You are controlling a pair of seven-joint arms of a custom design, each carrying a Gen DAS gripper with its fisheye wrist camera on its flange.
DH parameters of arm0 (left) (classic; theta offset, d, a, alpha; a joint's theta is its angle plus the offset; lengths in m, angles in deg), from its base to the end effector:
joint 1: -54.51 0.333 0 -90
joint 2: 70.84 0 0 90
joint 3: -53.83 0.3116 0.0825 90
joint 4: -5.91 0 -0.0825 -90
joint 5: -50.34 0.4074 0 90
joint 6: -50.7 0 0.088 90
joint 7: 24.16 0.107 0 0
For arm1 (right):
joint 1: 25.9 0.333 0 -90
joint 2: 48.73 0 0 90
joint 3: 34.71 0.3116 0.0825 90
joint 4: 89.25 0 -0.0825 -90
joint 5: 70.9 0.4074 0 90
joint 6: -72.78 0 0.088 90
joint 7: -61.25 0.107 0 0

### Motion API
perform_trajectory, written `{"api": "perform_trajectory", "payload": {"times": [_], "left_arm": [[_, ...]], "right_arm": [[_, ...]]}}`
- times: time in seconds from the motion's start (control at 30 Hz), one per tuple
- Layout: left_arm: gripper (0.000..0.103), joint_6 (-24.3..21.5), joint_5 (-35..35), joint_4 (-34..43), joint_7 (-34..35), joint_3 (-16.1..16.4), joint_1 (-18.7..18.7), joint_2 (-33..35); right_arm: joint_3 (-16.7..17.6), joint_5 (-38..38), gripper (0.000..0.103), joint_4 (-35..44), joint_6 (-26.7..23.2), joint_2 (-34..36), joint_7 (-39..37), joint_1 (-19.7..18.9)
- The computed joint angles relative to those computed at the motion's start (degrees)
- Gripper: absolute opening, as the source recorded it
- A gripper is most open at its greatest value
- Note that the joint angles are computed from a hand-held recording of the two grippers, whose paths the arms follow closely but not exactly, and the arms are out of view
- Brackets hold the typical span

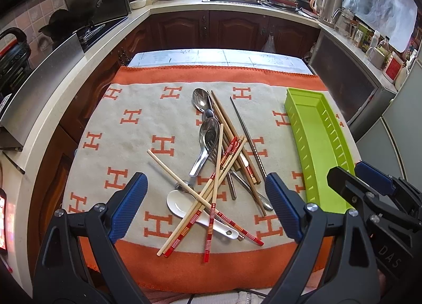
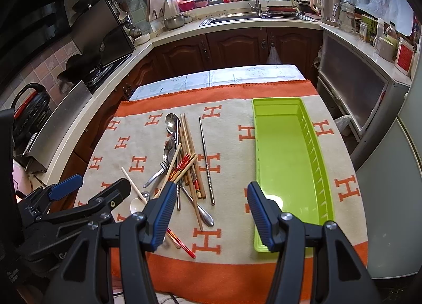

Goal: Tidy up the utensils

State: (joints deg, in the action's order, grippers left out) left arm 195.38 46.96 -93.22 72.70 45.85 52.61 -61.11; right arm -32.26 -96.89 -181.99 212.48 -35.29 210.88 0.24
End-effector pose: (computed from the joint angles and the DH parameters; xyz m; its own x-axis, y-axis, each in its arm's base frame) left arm 0.6709 -0.1100 0.5383 -0.2458 -0.9693 0.0089 -0.7845 0.1935 -0.5892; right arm 0.6159 0.3313 0.5423 -0.2077 -0.9560 -0.2073 -0.7457 0.2919 -0.5989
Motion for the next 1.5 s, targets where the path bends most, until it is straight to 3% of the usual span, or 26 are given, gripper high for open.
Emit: {"api": "perform_trajectory", "payload": {"times": [1.5], "left_arm": [[0.089, 0.99, -0.7, -1.56, 1.06, 0.21, 0.36, -1.52]], "right_arm": [[0.14, -1.72, 0.056, -0.41, 0.28, -0.7, 1.76, 0.5]]}}
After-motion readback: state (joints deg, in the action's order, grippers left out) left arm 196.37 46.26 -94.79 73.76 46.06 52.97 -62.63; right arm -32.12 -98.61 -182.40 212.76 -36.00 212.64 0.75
